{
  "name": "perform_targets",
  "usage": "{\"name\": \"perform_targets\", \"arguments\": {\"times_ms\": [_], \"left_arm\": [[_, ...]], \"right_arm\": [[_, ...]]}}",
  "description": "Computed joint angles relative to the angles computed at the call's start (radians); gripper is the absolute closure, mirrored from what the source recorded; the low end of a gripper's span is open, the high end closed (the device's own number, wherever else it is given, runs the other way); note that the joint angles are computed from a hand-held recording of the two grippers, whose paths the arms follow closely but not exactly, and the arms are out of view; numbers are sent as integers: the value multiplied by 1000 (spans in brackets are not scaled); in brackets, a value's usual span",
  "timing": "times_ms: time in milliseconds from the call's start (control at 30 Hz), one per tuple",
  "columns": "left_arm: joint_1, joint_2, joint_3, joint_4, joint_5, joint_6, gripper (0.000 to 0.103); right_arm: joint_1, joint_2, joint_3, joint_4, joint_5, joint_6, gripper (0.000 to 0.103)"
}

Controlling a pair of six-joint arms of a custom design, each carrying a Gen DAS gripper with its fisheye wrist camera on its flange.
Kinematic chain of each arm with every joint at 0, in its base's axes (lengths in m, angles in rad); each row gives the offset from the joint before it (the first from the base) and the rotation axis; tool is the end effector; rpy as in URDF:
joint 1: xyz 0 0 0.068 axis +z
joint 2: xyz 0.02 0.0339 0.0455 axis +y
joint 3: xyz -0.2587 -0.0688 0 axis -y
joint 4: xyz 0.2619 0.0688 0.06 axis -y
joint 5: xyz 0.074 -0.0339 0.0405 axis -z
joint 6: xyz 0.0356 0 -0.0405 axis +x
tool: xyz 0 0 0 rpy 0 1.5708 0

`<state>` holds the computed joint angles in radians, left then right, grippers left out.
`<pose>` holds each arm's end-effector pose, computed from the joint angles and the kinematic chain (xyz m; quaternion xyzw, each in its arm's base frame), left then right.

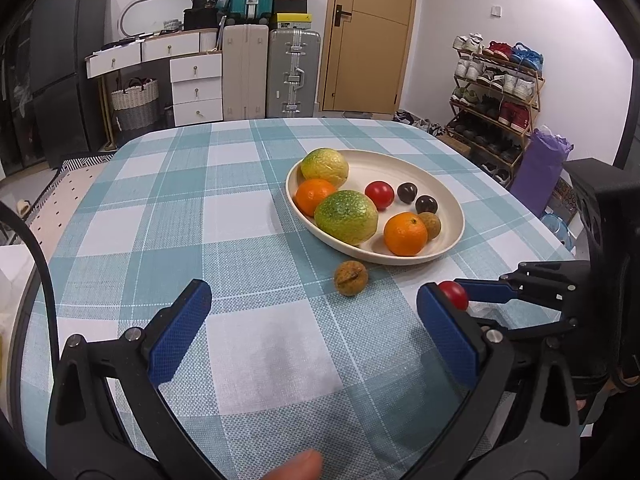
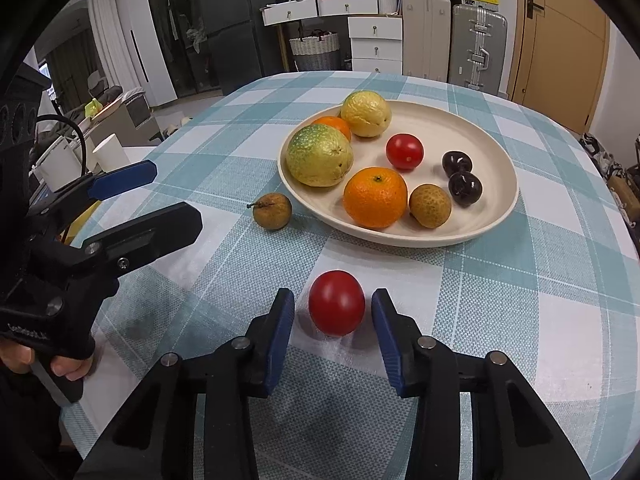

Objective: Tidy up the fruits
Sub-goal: 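Grasp the last red tomato with the right gripper, then lift the tomato with the right gripper while the left grasps a small brown fruit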

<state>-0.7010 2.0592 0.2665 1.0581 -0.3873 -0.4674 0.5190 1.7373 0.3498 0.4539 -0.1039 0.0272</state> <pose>0.1781 -0.1327 0.0016 0.0269 0.8998 -0.0731 0.4293 0.2020 0.1196 0.0341 -0.2466 0.9159 0.1319 0.2879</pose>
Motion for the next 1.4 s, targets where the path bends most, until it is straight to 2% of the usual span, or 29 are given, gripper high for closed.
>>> {"name": "perform_targets", "arguments": {"times_ms": [167,400,667,767,1067,1267,1367,1400], "left_arm": [[3,0,2,-5,3,4,0],[4,3,4,-4,4,4,0],[12,7,22,-33,21,5,0],[19,8,48,-87,32,5,0],[27,15,124,-198,29,14,0],[41,34,228,-343,52,42,1],[43,53,273,-394,50,58,5],[47,61,283,-401,56,63,10]], "right_arm": [[0,1,-9,18,11,12,75],[-28,-28,-32,28,-30,2,75],[-149,-170,-133,61,-119,-30,76],[-210,-193,-166,85,-168,-44,76],[-352,-316,-175,-21,-255,-100,76],[-397,-332,-171,-46,-291,-108,76],[-399,-352,-176,-56,-293,-113,76],[-398,-352,-178,-52,-292,-111,76]]}}
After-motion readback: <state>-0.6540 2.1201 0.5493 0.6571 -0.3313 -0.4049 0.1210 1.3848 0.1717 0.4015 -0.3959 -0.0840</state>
